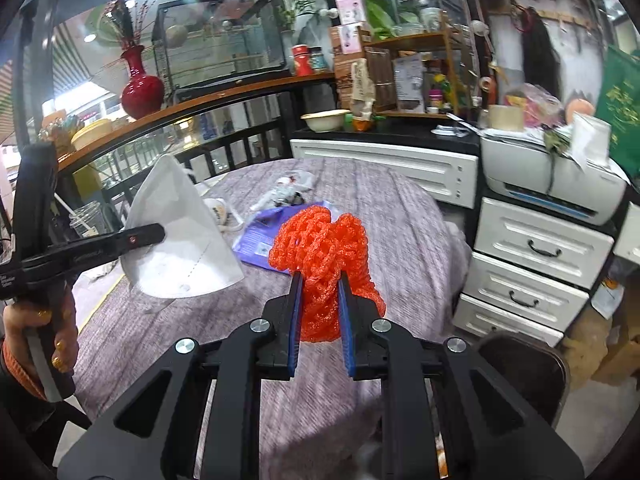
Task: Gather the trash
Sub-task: 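Carry the orange net bag and white face mask over the bin with both tools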
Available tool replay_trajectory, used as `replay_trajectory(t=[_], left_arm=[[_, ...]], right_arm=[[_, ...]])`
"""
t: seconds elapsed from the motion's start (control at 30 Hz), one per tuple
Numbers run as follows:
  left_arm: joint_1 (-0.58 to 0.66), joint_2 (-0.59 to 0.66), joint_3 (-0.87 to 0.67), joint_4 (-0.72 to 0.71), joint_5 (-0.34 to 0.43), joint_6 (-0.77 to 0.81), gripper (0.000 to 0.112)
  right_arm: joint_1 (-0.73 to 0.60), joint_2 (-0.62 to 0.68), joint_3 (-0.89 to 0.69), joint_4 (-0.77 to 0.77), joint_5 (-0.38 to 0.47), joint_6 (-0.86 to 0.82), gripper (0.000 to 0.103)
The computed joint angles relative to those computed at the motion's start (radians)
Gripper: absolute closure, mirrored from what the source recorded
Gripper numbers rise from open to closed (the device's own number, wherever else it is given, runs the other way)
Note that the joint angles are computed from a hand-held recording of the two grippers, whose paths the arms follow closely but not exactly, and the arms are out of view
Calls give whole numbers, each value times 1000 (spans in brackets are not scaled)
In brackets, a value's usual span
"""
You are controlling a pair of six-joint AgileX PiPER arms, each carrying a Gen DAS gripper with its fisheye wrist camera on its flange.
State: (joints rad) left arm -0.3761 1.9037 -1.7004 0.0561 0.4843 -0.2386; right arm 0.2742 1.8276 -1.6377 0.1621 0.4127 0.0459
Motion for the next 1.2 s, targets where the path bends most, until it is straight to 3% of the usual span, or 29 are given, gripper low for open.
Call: replay_trajectory(t=[0.2,0.37,0.5,0.67,1.2], left_arm=[[-46,-7,25,-12,-14,-7,106],[-104,6,20,4,-11,-28,106],[-150,29,-1,7,-2,-33,106],[-213,86,-76,22,35,-39,106],[-351,350,-463,20,238,-13,106]], right_arm=[[-42,-86,145,-49,-60,61,86],[-70,-143,262,-211,-92,231,86],[-96,-173,345,-433,-82,470,86],[-150,-176,422,-506,-58,577,86],[-322,47,502,-297,-115,482,86]])
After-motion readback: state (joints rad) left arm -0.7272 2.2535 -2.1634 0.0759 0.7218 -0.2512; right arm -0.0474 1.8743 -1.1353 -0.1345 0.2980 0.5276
